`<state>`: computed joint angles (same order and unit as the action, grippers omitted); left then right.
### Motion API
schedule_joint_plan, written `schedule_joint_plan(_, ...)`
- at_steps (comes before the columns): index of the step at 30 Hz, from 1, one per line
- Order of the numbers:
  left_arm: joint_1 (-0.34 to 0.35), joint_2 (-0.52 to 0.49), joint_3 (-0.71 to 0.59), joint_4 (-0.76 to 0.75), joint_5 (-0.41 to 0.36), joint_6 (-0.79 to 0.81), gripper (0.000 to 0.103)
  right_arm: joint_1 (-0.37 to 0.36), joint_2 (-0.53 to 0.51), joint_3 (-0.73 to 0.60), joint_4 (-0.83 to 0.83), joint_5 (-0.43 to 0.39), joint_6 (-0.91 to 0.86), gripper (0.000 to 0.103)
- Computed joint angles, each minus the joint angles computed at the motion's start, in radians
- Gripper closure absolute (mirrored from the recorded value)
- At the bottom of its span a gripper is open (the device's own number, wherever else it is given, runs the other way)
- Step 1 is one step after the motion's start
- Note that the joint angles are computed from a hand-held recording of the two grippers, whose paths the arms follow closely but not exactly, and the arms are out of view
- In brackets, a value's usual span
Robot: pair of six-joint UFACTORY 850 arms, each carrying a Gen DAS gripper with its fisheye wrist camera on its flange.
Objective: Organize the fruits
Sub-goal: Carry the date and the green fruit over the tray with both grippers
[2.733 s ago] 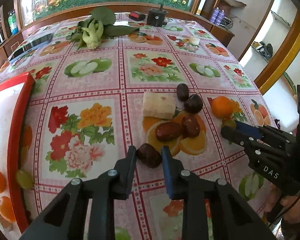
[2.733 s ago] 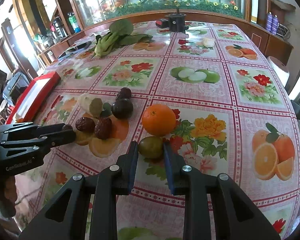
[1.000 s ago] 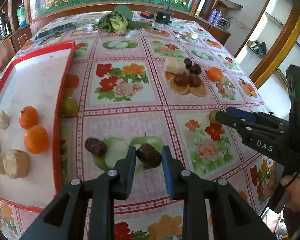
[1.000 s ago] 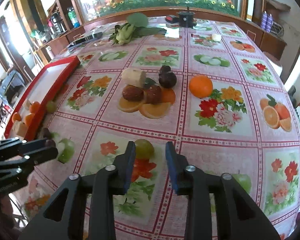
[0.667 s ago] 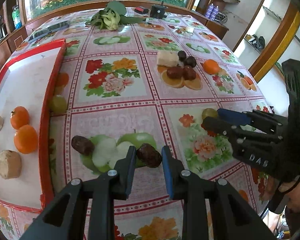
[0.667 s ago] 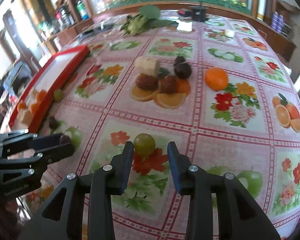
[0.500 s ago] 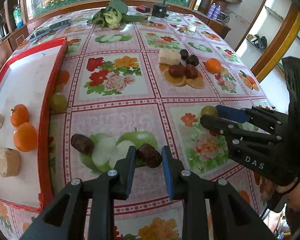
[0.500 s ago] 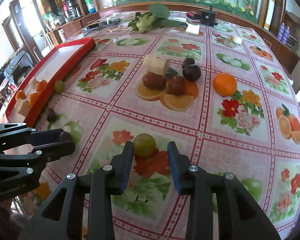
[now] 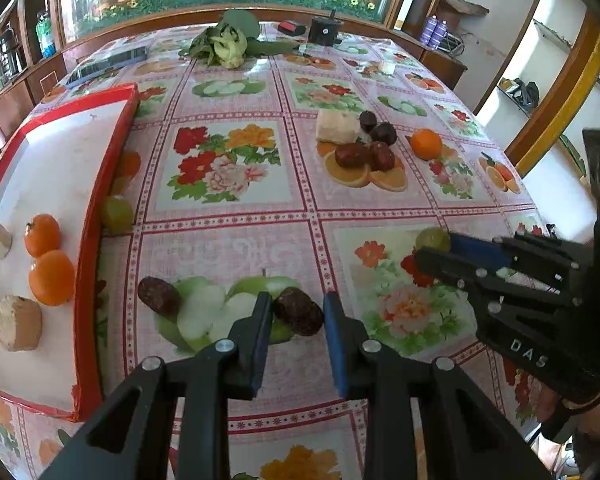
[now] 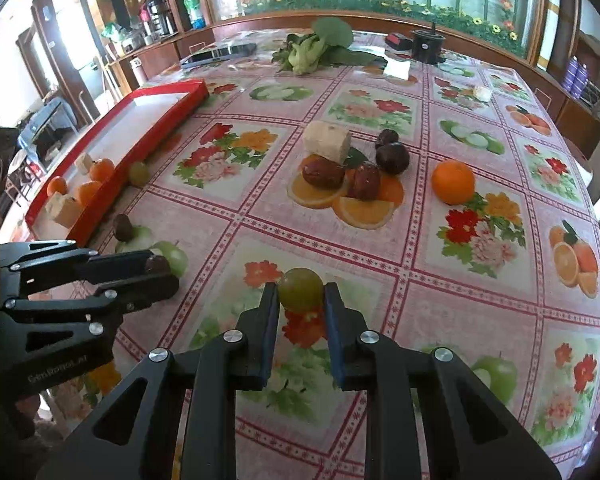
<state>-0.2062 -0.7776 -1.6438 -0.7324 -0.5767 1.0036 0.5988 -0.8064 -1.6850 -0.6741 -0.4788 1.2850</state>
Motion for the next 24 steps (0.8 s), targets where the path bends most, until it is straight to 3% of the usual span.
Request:
schedule_joint_plan(6, 0.000, 0.011, 0.000, -0.019, 0.004, 0.017, 0.074, -0.002, -0.001, 0.004, 0.023, -0.010, 0.008, 0.081)
schedule_joint_plan(13, 0.017, 0.011, -0.017, -0.033, 0.003, 0.017, 0.074, 0.004, -0.040, -0.079, 0.046, -0.033, -0.049, 0.081)
schedule_joint_plan(24, 0.080, -0.019, -0.098, -0.048, -0.012, -0.016, 0.074, 0.016, -0.228, -0.433, 0.198, -0.122, -0.330, 0.081)
